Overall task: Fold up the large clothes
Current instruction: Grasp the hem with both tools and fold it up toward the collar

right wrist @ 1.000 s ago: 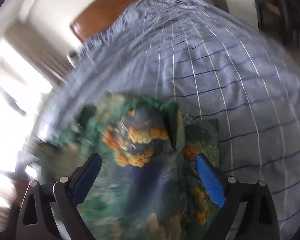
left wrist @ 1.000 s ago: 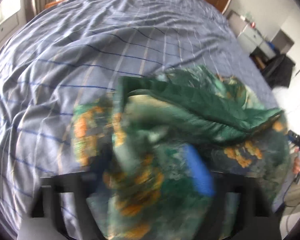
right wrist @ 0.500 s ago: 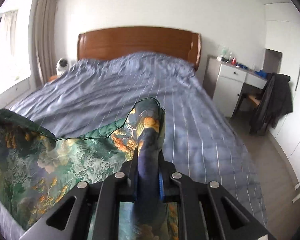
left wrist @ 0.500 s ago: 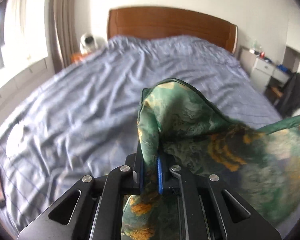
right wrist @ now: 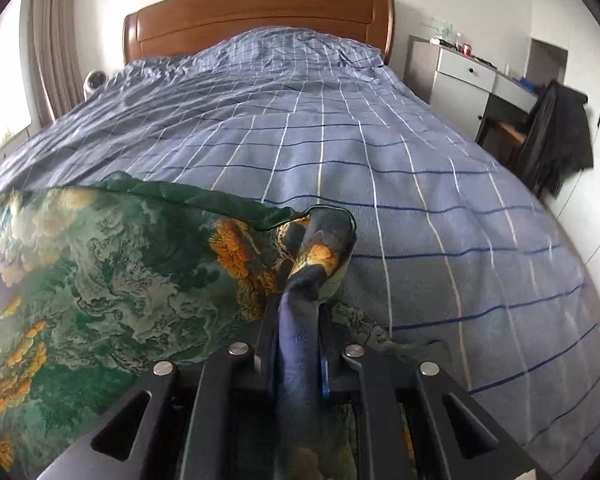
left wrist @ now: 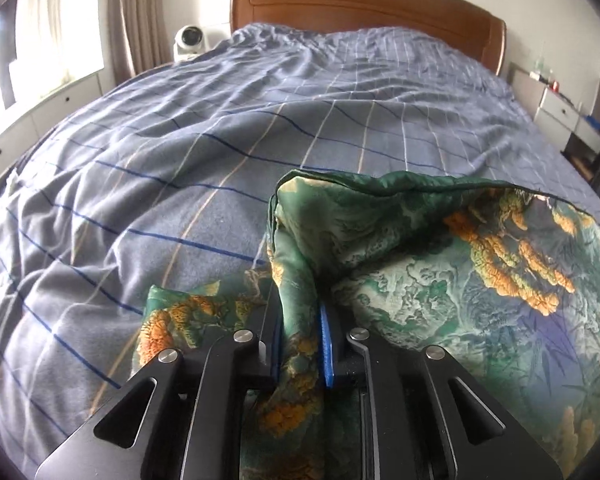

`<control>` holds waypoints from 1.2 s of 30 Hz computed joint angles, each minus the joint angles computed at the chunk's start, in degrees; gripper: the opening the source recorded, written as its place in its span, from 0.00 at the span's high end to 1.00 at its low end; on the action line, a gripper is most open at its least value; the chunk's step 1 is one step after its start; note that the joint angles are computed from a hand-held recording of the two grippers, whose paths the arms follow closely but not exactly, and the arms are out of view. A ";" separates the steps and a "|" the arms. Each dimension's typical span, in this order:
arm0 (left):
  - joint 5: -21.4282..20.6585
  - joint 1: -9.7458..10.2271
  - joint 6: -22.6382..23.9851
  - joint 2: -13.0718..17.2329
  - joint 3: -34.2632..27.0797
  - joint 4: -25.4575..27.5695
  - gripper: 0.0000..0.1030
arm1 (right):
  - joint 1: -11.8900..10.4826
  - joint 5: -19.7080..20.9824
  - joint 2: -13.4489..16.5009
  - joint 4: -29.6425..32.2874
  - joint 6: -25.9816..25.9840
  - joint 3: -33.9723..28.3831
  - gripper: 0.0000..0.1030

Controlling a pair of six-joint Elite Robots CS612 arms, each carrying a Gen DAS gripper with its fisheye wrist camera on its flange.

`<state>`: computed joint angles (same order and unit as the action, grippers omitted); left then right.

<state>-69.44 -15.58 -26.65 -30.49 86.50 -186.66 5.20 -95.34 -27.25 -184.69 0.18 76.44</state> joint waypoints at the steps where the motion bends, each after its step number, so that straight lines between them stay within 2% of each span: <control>1: 0.21 -0.03 0.05 0.17 0.01 -0.52 0.86 | -0.08 0.27 0.17 -0.41 0.22 0.00 0.85; 8: 0.92 -0.29 0.32 0.11 -0.23 0.13 0.85 | -0.18 1.52 1.99 -0.15 1.69 -2.47 0.82; 10: 1.63 -0.45 0.02 -0.52 0.03 1.88 0.76 | -0.35 2.18 1.95 -0.07 1.98 -2.50 0.82; 12: 2.22 -0.46 -0.58 -1.88 0.20 5.89 0.59 | -0.72 3.72 1.53 1.22 2.68 -2.45 0.80; 14: 2.34 -0.21 -1.43 -3.51 0.66 9.05 0.18 | -1.53 6.85 0.51 4.03 3.93 -2.18 0.78; 15: 1.87 -0.03 -1.33 -4.40 1.71 7.90 0.13 | -2.14 8.69 -0.27 5.89 5.07 -1.94 0.75; 17: 1.17 0.19 -0.92 -6.19 4.44 4.19 0.10 | -2.94 9.98 -1.90 6.43 7.74 -0.59 0.49; 19: 0.17 0.33 -1.15 -7.55 6.23 3.52 0.10 | -3.60 10.85 -3.75 2.47 8.95 2.03 0.48; 22: -0.11 -0.16 -1.24 -9.69 9.68 2.62 0.10 | -3.84 11.38 -6.94 -1.79 6.85 6.39 0.48; 24: -0.34 -0.88 -0.95 -10.83 11.88 1.88 0.10 | -3.85 14.67 -9.23 -4.49 4.22 10.37 0.48; 27: -0.94 -2.18 -1.34 -12.15 15.07 -0.07 0.10 | -3.73 20.90 -11.39 -5.32 -0.10 15.44 0.48; 30: -2.21 -3.52 -1.45 -13.02 17.14 -0.49 0.10 | -3.52 25.65 -11.68 -3.36 -3.26 18.68 0.48; 31: -2.33 -4.12 -0.95 -13.27 17.57 -0.07 0.10 | -3.29 24.68 -11.38 -2.56 -3.67 18.97 0.48; 32: -2.15 -4.75 -0.17 -13.56 17.83 0.85 0.10 | -2.86 21.32 -10.84 -2.15 -3.72 19.13 0.48; 33: -1.65 -5.27 0.47 -13.85 18.07 1.60 0.10 | -2.57 17.90 -10.37 -3.10 -2.84 19.36 0.48; 34: -0.78 -6.01 1.04 -14.20 18.51 2.24 0.10 | -2.50 16.53 -10.23 -4.66 -1.89 19.77 0.48; 36: 0.13 -7.31 2.07 -14.86 19.96 1.51 0.10 | -1.56 9.78 -10.76 -8.29 1.57 21.13 0.48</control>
